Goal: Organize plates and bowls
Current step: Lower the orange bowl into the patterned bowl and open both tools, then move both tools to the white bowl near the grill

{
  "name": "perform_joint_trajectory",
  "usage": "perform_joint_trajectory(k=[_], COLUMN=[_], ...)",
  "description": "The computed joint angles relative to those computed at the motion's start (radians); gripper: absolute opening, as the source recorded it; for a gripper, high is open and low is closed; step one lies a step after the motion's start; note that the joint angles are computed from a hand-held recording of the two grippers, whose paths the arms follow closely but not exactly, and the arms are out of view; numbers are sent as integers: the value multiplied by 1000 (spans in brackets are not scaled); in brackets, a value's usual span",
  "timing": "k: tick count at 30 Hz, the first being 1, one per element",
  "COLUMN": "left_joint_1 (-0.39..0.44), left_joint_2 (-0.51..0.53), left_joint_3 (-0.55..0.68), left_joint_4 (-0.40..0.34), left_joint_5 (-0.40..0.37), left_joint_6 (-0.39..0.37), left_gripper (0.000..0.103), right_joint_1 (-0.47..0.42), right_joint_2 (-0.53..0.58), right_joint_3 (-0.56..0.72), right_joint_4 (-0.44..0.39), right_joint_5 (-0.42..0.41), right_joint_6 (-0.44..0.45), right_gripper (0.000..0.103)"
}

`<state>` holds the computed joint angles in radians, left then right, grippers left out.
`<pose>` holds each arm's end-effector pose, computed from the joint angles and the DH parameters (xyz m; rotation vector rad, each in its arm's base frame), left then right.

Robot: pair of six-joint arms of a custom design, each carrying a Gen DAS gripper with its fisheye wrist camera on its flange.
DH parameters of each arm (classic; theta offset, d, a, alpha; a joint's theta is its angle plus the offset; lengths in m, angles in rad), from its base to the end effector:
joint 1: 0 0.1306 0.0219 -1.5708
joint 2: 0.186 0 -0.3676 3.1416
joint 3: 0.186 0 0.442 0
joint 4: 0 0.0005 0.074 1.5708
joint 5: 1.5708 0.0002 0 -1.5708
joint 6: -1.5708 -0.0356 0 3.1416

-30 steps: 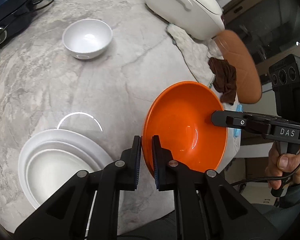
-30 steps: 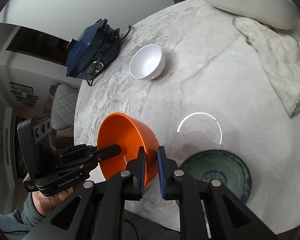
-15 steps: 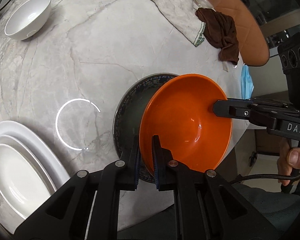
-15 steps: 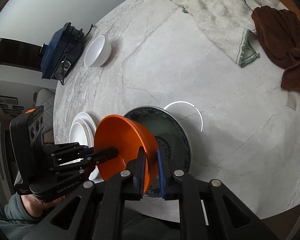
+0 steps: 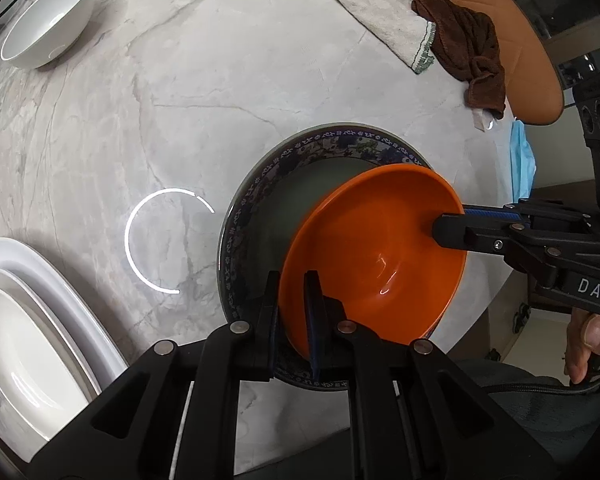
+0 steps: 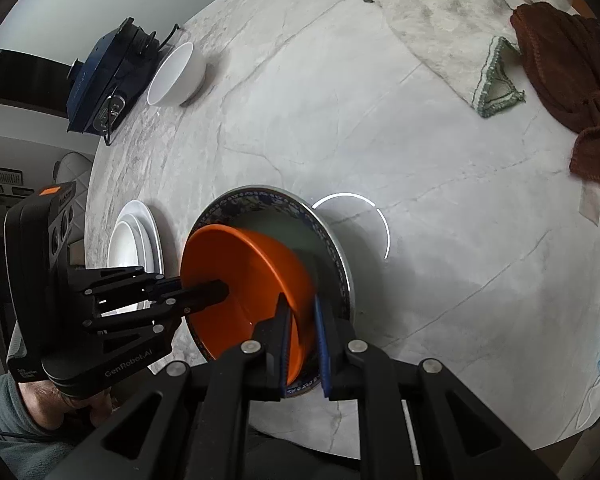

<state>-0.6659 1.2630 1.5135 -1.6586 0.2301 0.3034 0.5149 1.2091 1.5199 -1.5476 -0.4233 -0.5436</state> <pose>0.3272 -0.2680 0.4978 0.5828 3.0195 -0.4313 0.3527 0.2158 0.5271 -0.0647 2.9631 0.8014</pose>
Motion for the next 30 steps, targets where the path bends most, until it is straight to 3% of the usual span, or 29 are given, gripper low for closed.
perform_joint_trajectory(k=[10, 13, 16, 18, 19, 25, 28, 30], left_joint_1=[-1, 1, -2, -6, -10, 4, 38, 85], left_joint_2=[8, 6, 1, -2, -2, -15, -41, -82], left_joint_3=[-10, -10, -13, -11, -6, 18, 36, 26], left_joint_4=[18, 25, 48, 61, 61, 58, 83, 159], left_joint_5=[-12, -1, 33, 53, 52, 46, 91, 158], left_joint_6=[5, 9, 14, 9, 8, 37, 59, 105], left_gripper=[10, 17, 42, 66, 69, 75, 75, 75], right_joint_1=[21, 21, 20, 18, 22, 35, 25, 8], right_joint_2=[21, 21, 23, 19, 20, 25, 24, 18], right_joint_3=[16, 14, 15, 13, 15, 58, 83, 95], right_joint_4=[-21, -19, -18, -9, -7, -6, 14, 52], right_joint_5=[45, 41, 40, 27, 30, 60, 59, 48], right_joint_6=[35, 35, 35, 30, 29, 34, 28, 16], right_gripper=[16, 16, 16, 16, 17, 53, 58, 64])
